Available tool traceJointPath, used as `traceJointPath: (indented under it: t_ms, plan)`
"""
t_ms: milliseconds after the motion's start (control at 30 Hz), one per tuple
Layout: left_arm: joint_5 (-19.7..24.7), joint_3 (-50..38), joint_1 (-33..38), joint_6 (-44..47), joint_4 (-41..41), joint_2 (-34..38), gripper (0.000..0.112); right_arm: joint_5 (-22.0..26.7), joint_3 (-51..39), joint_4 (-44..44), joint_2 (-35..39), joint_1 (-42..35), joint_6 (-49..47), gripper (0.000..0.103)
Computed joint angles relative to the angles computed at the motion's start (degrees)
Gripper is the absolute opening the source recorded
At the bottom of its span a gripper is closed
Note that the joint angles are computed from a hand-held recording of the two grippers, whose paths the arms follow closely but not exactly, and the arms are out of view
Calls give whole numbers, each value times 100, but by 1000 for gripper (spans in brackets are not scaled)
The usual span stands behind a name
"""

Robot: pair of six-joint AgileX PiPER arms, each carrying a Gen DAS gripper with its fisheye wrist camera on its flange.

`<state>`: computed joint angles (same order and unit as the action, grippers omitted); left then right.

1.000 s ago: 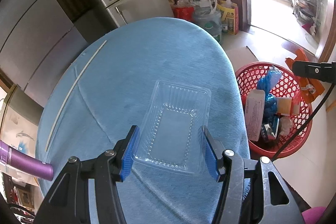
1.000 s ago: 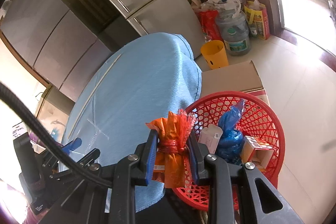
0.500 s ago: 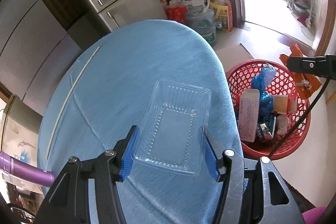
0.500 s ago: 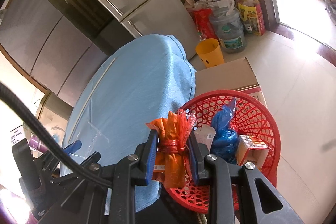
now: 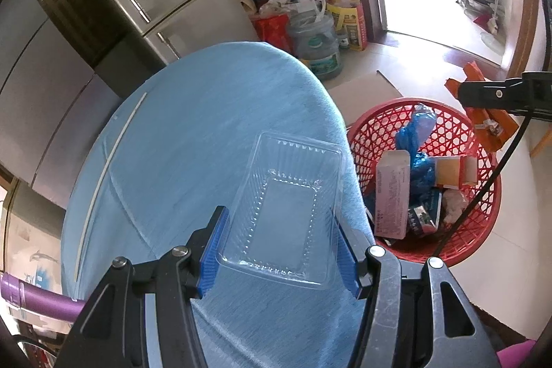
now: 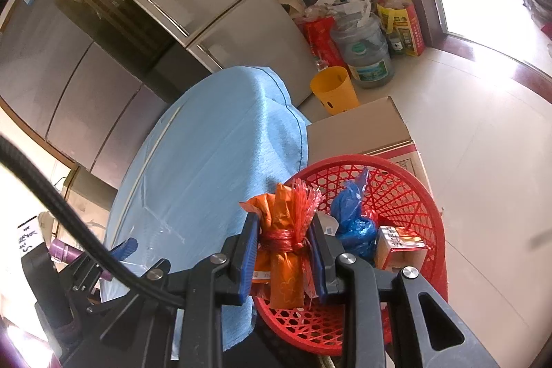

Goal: Collect trash
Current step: 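Carry the orange wrapper and clear tray over the red basket with both tools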

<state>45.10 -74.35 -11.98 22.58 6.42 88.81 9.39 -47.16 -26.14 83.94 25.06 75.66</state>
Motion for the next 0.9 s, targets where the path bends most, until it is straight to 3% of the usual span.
traceJointPath:
  t_ms: [233, 900]
  plan:
    - [80, -178, -168, -13, -25, 131, 59, -6, 38, 504, -48, -99, -491, 29]
    - [125, -467, -532, -97, 11, 389, 59, 76, 119, 531, -162, -222, -389, 29]
